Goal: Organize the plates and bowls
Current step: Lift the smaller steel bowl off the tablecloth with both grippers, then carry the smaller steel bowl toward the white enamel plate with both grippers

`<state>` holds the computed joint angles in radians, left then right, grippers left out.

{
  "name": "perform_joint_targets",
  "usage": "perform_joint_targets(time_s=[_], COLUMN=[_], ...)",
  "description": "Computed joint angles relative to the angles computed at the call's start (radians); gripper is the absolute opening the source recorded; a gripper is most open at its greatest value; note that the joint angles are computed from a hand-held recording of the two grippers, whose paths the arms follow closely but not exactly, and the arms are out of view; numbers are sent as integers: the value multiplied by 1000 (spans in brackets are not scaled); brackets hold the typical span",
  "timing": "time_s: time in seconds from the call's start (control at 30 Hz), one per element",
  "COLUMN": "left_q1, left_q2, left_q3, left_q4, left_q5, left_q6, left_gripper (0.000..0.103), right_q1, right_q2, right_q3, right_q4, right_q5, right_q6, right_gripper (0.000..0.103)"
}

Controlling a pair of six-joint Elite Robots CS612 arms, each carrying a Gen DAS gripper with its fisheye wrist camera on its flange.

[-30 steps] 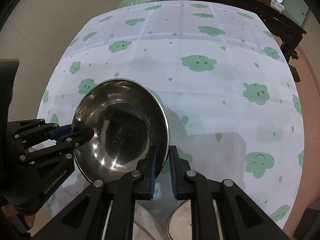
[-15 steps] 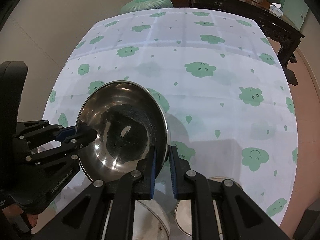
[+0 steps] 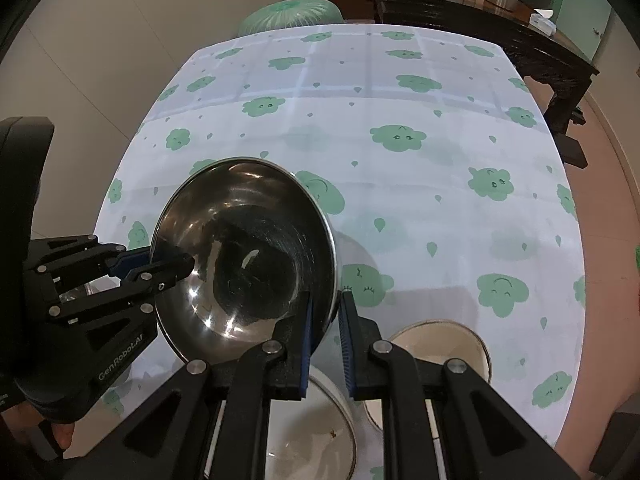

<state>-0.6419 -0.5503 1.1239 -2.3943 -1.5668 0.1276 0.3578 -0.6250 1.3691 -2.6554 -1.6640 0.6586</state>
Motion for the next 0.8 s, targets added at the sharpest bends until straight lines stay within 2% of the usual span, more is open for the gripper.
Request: perform_joint_targets(time_s=[0.8], left_q1=[2], left_q2=[-76], left_q3=[115], left_q4=[-75], left_q5=[-36], left_q6=[48], left_gripper=[10], right_q1=[40], right_q2=[-47], right_q3=[48], right_q4=[13], right_q5=[-45], right_q6=[74], right_gripper=[15])
